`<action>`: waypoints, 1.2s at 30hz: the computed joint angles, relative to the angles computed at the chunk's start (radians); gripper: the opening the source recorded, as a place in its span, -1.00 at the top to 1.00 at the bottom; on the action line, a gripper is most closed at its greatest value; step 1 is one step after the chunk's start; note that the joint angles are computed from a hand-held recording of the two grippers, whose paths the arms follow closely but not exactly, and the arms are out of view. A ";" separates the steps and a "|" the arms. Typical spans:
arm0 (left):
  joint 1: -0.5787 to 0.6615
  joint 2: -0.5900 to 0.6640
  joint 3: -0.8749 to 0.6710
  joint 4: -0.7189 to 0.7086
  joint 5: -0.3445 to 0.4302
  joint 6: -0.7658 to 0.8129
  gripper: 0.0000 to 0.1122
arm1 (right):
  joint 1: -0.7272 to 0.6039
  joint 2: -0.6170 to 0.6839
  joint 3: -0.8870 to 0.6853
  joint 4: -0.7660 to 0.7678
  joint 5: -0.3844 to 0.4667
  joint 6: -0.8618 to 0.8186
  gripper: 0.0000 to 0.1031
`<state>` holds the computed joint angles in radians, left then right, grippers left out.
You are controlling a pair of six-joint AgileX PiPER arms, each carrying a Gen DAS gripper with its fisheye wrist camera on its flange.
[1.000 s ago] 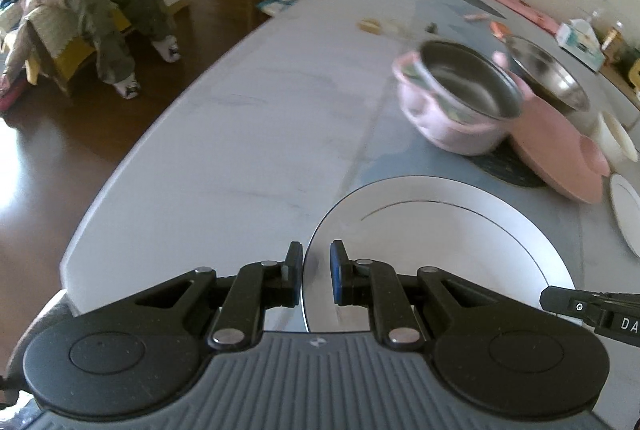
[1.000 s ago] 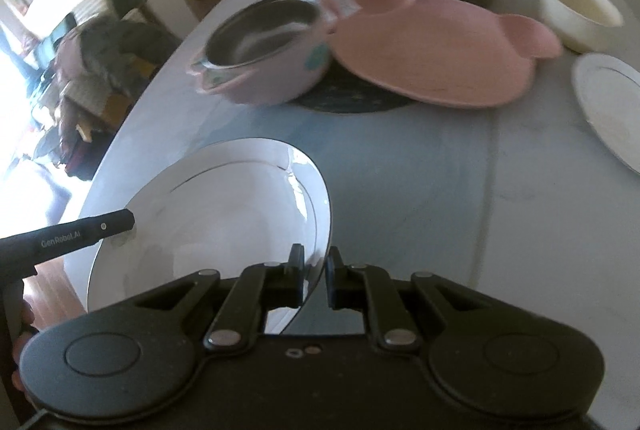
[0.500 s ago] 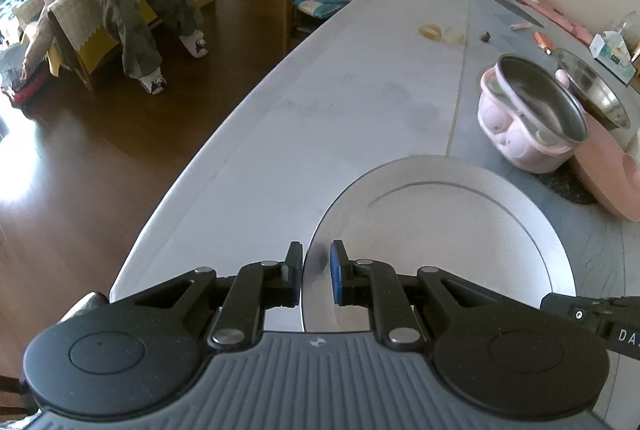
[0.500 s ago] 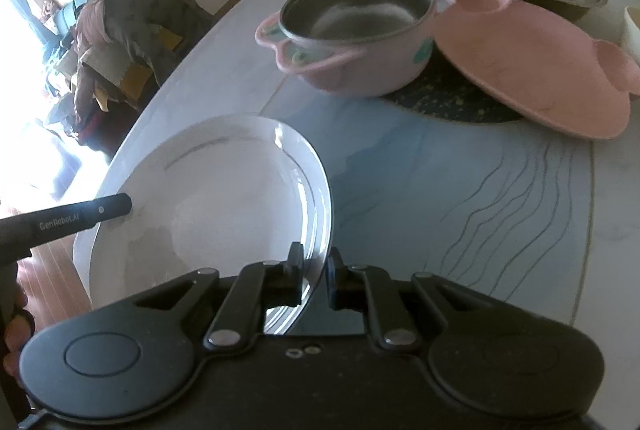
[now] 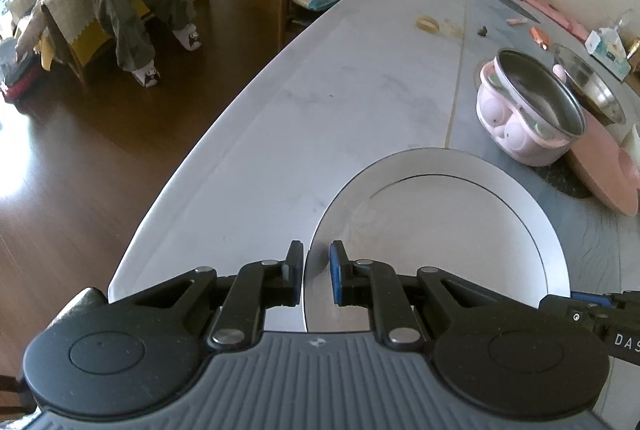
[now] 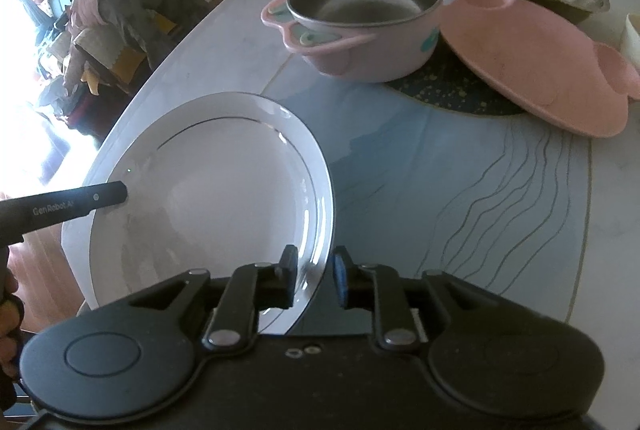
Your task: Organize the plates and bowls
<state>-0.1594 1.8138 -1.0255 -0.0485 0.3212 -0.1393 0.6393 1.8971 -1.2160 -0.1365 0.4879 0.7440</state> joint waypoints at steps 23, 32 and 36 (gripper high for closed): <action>-0.281 -0.180 0.004 0.381 0.067 -0.490 -0.19 | -0.145 -0.350 0.297 -0.087 -0.134 -0.073 -0.05; -0.515 -0.093 -0.173 0.420 0.156 -0.589 -0.27 | -0.374 -0.528 0.440 0.193 -0.155 -0.456 -0.40; -0.606 -0.027 -0.277 0.476 0.186 -0.644 -0.33 | -0.483 -0.601 0.497 0.278 -0.166 -0.615 -0.54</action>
<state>-0.7652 1.7871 -1.3025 0.4279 0.5068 -0.7832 0.1568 1.2964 -0.7185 0.1413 0.3221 0.1285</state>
